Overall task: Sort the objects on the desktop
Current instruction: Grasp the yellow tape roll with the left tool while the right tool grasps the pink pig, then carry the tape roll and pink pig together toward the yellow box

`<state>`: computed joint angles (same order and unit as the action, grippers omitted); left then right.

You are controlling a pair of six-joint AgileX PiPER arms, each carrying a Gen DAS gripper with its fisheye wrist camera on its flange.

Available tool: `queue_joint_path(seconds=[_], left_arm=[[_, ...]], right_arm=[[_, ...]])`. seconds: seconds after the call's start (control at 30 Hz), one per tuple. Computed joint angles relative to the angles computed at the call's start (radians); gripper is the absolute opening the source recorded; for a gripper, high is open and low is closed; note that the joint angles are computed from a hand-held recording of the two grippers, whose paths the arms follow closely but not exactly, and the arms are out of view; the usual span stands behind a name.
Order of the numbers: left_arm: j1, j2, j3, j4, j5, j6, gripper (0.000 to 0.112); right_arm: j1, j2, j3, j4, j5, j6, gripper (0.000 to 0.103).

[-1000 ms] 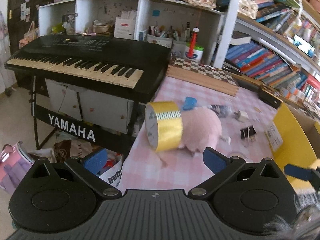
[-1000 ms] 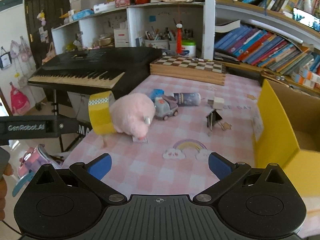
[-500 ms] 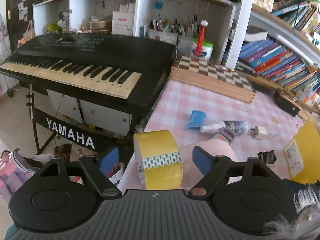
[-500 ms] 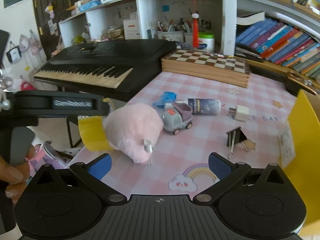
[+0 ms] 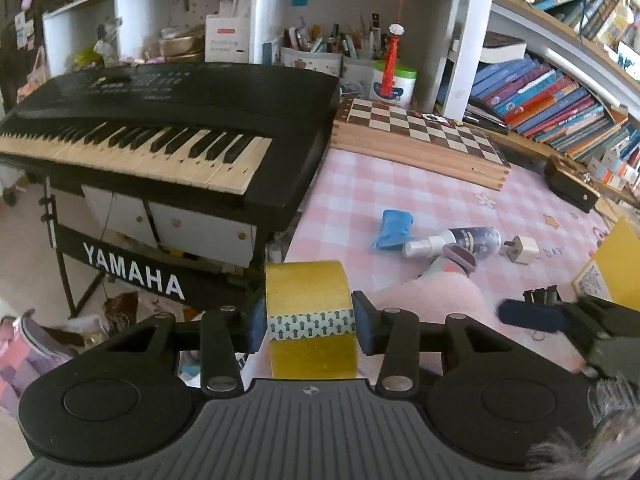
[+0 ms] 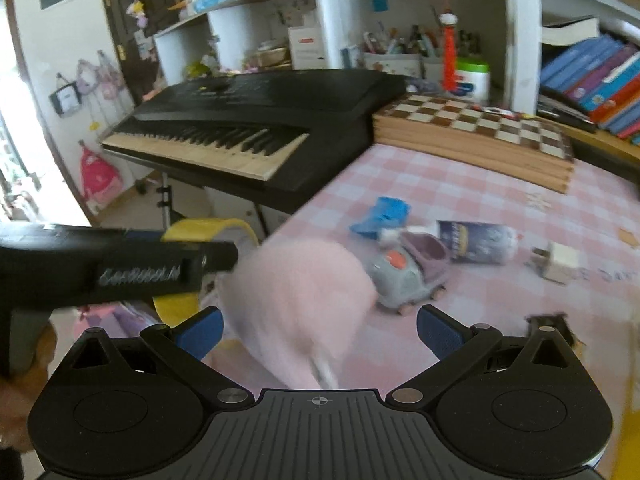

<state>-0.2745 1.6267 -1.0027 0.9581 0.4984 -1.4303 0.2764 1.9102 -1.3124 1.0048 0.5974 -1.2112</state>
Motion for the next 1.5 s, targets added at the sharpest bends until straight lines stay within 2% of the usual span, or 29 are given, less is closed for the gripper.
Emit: queue_joint_path(seconds=[0.17,0.37,0.57,0.63,0.9,1.03,1.3,1.5], left_arm=[[0.027,-0.059,0.067,-0.034,-0.043,-0.014,0.04],[0.025,-0.081,0.089,0.001,-0.025,-0.081,0.039],[0.03,-0.107,0.109,-0.009,-0.024,-0.082,0.039],[0.028,-0.121,0.121,0.001,-0.032,-0.104,0.039],[-0.014,-0.182,0.149,0.048,-0.051,-0.161,0.038],[-0.043,-0.225,0.173,0.066,-0.061,-0.175,0.039],[-0.105,-0.344,0.228,0.032,-0.067,-0.114,0.038],[-0.182,-0.443,0.279,0.004,-0.04,-0.082,0.038]], right_arm=[[0.018,0.042,-0.044,-0.027,0.035,0.012,0.103],[0.023,0.112,-0.114,-0.03,0.057,0.11,0.102],[-0.001,0.129,-0.155,-0.047,0.122,0.156,0.084],[-0.01,0.119,-0.151,-0.051,0.135,0.175,0.081],[-0.049,-0.004,-0.033,-0.018,0.117,0.137,0.08],[-0.066,-0.081,0.045,0.001,0.078,0.105,0.08],[-0.114,-0.251,0.195,-0.003,0.03,0.109,0.08],[-0.139,-0.374,0.318,-0.009,-0.001,0.134,0.081]])
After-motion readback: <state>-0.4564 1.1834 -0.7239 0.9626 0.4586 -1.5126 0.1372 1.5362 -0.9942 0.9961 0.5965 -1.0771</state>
